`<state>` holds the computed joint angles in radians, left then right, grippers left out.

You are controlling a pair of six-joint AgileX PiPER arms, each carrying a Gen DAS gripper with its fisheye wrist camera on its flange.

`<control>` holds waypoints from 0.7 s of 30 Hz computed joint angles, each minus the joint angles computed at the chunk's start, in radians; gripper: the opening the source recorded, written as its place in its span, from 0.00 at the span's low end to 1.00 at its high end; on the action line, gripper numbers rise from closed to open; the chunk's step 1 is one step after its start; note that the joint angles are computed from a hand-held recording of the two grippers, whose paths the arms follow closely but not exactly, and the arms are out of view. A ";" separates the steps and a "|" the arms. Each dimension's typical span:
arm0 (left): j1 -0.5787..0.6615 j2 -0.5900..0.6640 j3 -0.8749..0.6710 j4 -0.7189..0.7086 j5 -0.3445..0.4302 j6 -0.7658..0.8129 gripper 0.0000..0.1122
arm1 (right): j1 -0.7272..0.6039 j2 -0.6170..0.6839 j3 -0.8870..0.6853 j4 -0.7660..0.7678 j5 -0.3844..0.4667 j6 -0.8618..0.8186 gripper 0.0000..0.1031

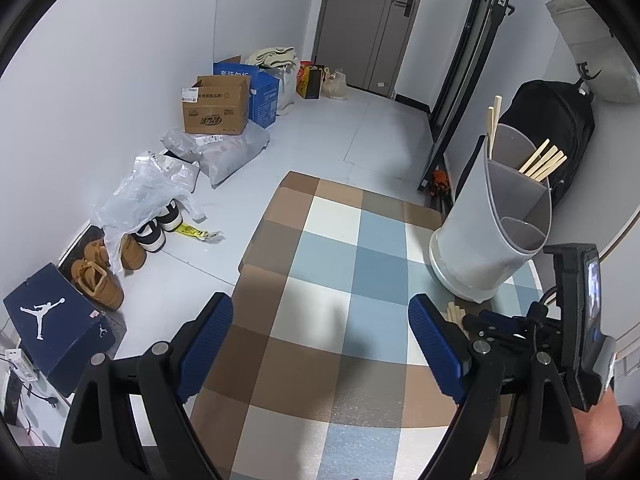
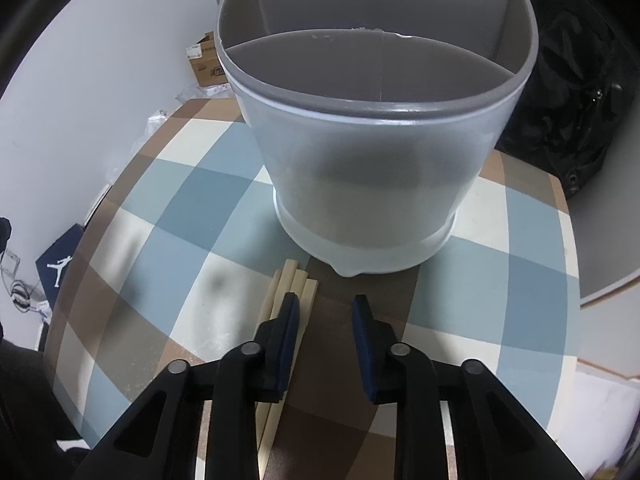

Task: Organize utensils
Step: 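Lower the right tool onto the chopstick pile and close on one chopstick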

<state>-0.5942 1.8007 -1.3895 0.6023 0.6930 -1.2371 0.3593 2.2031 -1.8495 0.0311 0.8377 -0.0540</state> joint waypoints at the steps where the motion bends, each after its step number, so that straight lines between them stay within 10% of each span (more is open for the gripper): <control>1: 0.000 0.002 -0.003 -0.003 0.005 0.004 0.77 | 0.003 -0.001 -0.002 -0.014 0.003 0.005 0.20; 21: -0.003 0.027 -0.033 -0.017 0.027 0.020 0.77 | -0.017 -0.028 0.022 0.075 0.049 -0.073 0.15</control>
